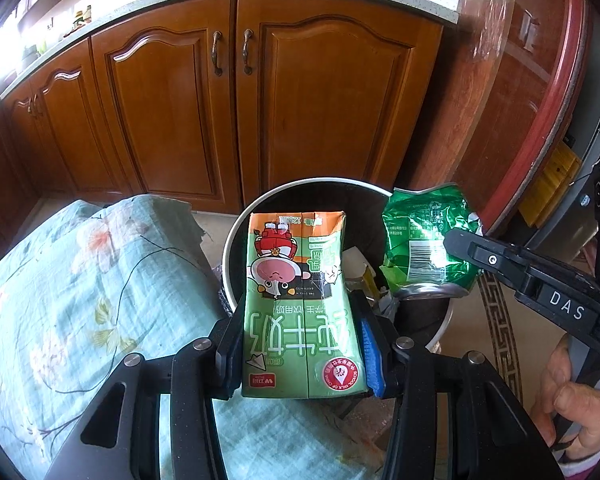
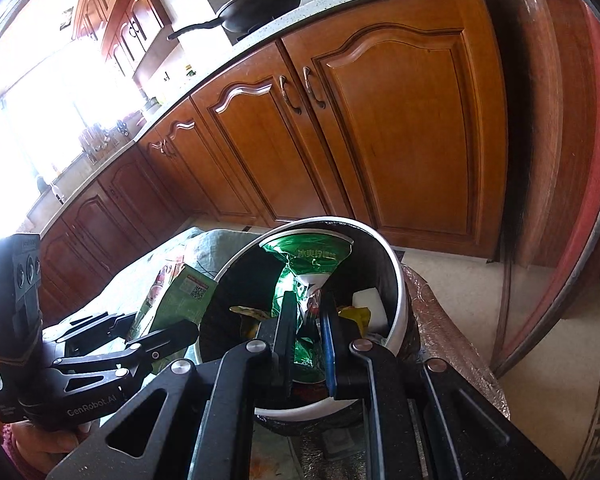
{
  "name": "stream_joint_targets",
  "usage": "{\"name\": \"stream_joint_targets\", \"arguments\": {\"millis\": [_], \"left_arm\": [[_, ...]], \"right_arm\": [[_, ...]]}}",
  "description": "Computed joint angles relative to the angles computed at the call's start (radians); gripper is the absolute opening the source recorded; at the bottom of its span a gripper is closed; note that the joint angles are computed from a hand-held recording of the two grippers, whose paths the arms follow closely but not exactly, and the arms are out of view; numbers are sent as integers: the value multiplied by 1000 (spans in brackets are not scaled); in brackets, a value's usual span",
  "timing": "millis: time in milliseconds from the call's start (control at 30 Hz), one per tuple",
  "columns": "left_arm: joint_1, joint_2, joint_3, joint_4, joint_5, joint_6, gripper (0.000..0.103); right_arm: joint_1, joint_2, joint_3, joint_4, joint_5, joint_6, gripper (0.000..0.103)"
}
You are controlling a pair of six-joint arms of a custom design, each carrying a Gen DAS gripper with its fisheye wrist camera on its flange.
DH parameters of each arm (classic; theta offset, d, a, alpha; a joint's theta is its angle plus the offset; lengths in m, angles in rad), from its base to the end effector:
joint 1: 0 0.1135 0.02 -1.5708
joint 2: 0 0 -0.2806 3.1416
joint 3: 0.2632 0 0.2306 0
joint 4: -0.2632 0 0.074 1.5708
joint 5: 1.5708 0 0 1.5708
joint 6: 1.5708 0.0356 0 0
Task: Collect trash
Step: 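Carry the milk carton and green can in both grippers over the trash bin, then open both grippers to drop the carton and can into the bin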
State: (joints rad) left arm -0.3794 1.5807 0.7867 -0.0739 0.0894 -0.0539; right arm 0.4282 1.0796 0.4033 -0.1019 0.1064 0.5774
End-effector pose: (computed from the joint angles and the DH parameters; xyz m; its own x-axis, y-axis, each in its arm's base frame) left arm 0.2704 -0.1113 0.1938 -0.7304 0.2335 -0.6418 0.3837 0.9177 -0.1028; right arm 0.1624 0.0700 0.1916 -0.7229 0.2667 -0.6374 0.0603 0.9433 0.3263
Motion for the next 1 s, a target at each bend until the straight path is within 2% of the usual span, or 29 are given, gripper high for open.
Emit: {"name": "stream_joint_targets", "arguments": {"millis": [467, 767, 1000], "left_arm": [[-33, 68, 92, -54, -35, -2, 45], [-33, 154, 184, -113, -28, -11, 46], [-30, 156, 207, -137, -17, -20, 46]], "right_arm": [[-47, 91, 30, 13, -24, -57, 11], [-71, 155, 70, -2, -41, -87, 11], [-76, 191, 90, -3, -46, -93, 11]]}}
